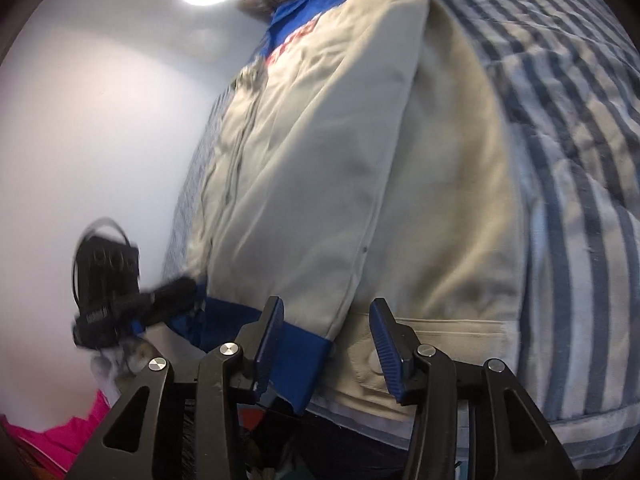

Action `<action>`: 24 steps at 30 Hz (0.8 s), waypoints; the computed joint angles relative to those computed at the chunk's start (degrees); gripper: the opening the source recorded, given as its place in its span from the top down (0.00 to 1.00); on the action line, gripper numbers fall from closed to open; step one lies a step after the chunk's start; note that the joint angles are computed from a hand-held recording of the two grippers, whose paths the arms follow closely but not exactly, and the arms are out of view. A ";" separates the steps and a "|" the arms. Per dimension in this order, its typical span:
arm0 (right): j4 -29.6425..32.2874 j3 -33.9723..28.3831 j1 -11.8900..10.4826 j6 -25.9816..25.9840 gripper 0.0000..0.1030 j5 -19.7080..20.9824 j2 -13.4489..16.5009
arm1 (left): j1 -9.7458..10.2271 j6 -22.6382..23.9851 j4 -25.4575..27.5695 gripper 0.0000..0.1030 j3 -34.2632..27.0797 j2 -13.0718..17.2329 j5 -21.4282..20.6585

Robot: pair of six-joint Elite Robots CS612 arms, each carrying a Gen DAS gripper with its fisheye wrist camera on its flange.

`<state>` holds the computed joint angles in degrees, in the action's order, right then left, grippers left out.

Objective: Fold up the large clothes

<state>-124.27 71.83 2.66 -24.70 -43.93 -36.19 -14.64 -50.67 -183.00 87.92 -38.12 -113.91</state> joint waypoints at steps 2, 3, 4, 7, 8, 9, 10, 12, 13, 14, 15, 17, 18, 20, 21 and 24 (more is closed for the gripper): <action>0.58 -0.38 -0.02 -0.07 0.56 1.13 0.39 | -0.25 1.75 3.07 0.85 -0.94 0.36 1.17; 0.62 -0.43 -0.04 0.46 0.59 1.84 0.56 | -0.29 2.13 3.83 0.92 -1.31 0.74 1.26; 0.77 -0.51 -0.03 0.97 0.62 2.72 0.81 | -0.46 2.46 4.45 0.94 -1.37 0.91 2.11; -0.16 -0.46 0.48 1.91 0.86 1.76 0.97 | -1.06 3.59 5.22 0.96 -1.19 0.95 4.20; -0.68 -0.38 0.47 2.51 0.92 1.83 0.91 | -1.20 3.84 5.40 0.96 -1.26 0.87 4.50; -1.02 -0.17 0.27 3.24 0.94 2.49 0.71 | -1.27 3.81 5.29 0.97 -1.26 0.78 4.34; -1.97 0.34 0.02 4.01 0.94 3.16 0.36 | -1.37 3.77 5.08 0.97 -1.32 0.75 4.01; -3.90 1.27 -0.47 4.55 0.96 3.79 -0.56 | -1.73 3.93 4.40 0.97 -1.47 0.79 3.28; -4.54 1.81 -0.73 4.32 0.96 3.59 -1.32 | -1.90 3.81 3.92 0.98 -1.55 0.86 2.57; -5.28 2.24 -0.85 4.27 0.96 2.93 -1.98 | -2.18 3.58 3.62 0.98 -1.80 0.99 1.95; -6.21 3.01 -1.14 4.06 0.97 2.13 -2.92 | -2.42 3.39 3.52 0.98 -2.11 1.07 1.66; -9.17 4.58 -1.76 3.91 1.00 -0.19 -4.68 | -3.07 3.51 3.36 0.98 -3.03 1.70 0.68; -10.13 4.79 -1.83 4.11 1.00 -0.85 -4.87 | -3.21 3.66 3.35 0.98 -3.22 1.90 0.05; -11.17 4.90 -2.01 5.10 1.00 -2.82 -4.65 | -3.87 4.93 5.42 0.98 -3.82 2.12 0.85; -10.58 4.57 -2.12 5.92 1.00 -4.09 -4.15 | -4.10 5.50 6.16 0.98 -4.08 2.24 1.49; -11.58 4.37 -2.19 5.84 1.00 -6.58 -2.84 | -4.04 5.32 5.86 0.98 -4.07 2.32 1.18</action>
<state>-135.85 76.20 0.47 -18.86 -50.51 -39.03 -18.68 -45.34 -177.14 83.85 -35.80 -112.73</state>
